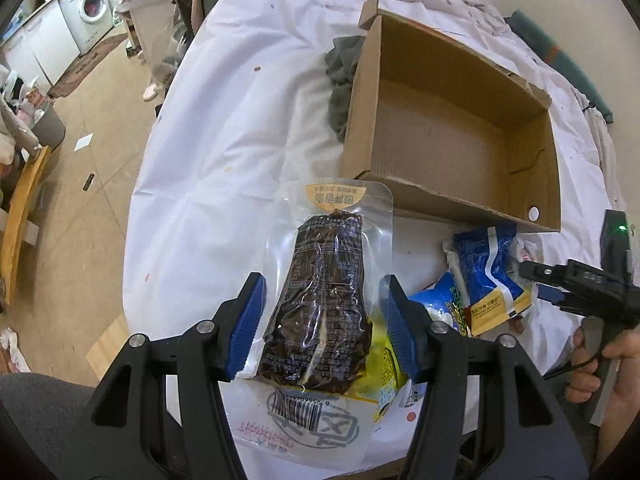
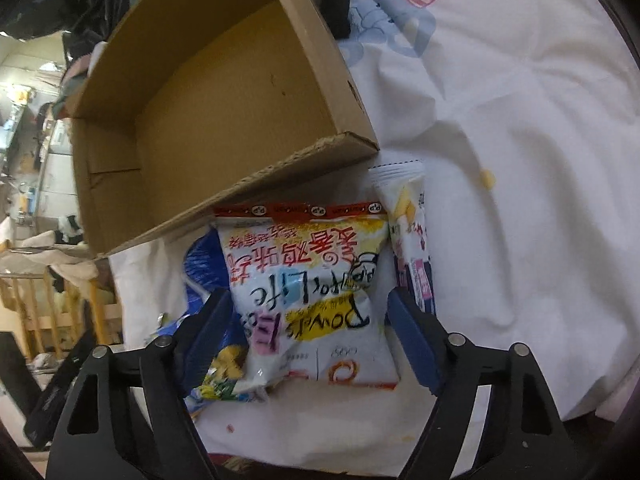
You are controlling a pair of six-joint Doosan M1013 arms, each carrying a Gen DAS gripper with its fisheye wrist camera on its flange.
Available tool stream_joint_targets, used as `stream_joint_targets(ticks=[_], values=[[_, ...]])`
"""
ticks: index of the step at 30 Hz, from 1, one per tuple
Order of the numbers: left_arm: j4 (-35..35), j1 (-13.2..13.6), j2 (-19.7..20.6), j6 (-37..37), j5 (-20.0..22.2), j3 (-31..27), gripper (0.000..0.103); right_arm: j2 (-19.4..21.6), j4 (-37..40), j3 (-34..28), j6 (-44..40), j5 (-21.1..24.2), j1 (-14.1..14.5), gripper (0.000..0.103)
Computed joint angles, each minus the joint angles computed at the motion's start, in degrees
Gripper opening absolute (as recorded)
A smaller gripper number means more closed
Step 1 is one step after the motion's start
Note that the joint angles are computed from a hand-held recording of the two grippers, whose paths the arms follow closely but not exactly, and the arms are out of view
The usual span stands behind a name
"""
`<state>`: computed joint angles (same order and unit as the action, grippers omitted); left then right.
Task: Organize snacks
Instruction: 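Carry both snacks over the box and open both tools to drop them inside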
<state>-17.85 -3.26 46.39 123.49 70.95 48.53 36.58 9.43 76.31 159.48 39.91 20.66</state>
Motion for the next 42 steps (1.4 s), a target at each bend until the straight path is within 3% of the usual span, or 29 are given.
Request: stream_joint_targets(ticks=[3, 7, 8, 16, 20, 24, 31, 39, 42], values=[[-0.9, 0.1, -0.3, 1.1, -1.0, 0.5, 0.055, 1.3, 1.0, -1.2, -0.2, 1.6, -0.1, 0.077], [-1.6, 0.2, -0.4, 1.8, -1.3, 0.9, 0.055, 1.3, -1.6, -1.6, 0.6, 2.6, 0.3, 0.052], [-1.7, 0.2, -0.4, 1.8, -1.3, 0.9, 0.055, 0.9, -2.4, -1.3, 1.4, 2.2, 0.5, 0.051], [-2.1, 0.3, -0.8, 1.5, -2.3, 1.3, 0.055, -3.9, -4.4, 3.5, 4.1, -4.7, 1.7, 0.049], [-3.0, 0.5, -1.8, 2.0, -4.1, 2.3, 0.055, -7.1, -1.4, 7.4, 0.3, -13.2, 2.4, 0.049], [-4.7, 0.6, -2.4, 1.4, -5.8, 2.3, 0.055, -9.2, -11.9, 8.4, 6.6, -18.1, 3.1, 0.049], [-6.5, -0.4, -1.3, 0.2, -6.2, -1.8, 0.055, -8.5, -22.1, 5.9, 11.9, -18.5, 2.5, 0.049], [-10.0, -2.1, 1.3, 0.8, -4.8, -7.7, 0.055, -6.6, -28.4, 2.1, 13.9, -17.7, 1.1, 0.049], [-9.6, -3.3, 2.2, 1.5, -6.3, -8.8, 0.055, -5.4, -29.3, 0.3, 13.7, -16.0, 0.4, 0.049]])
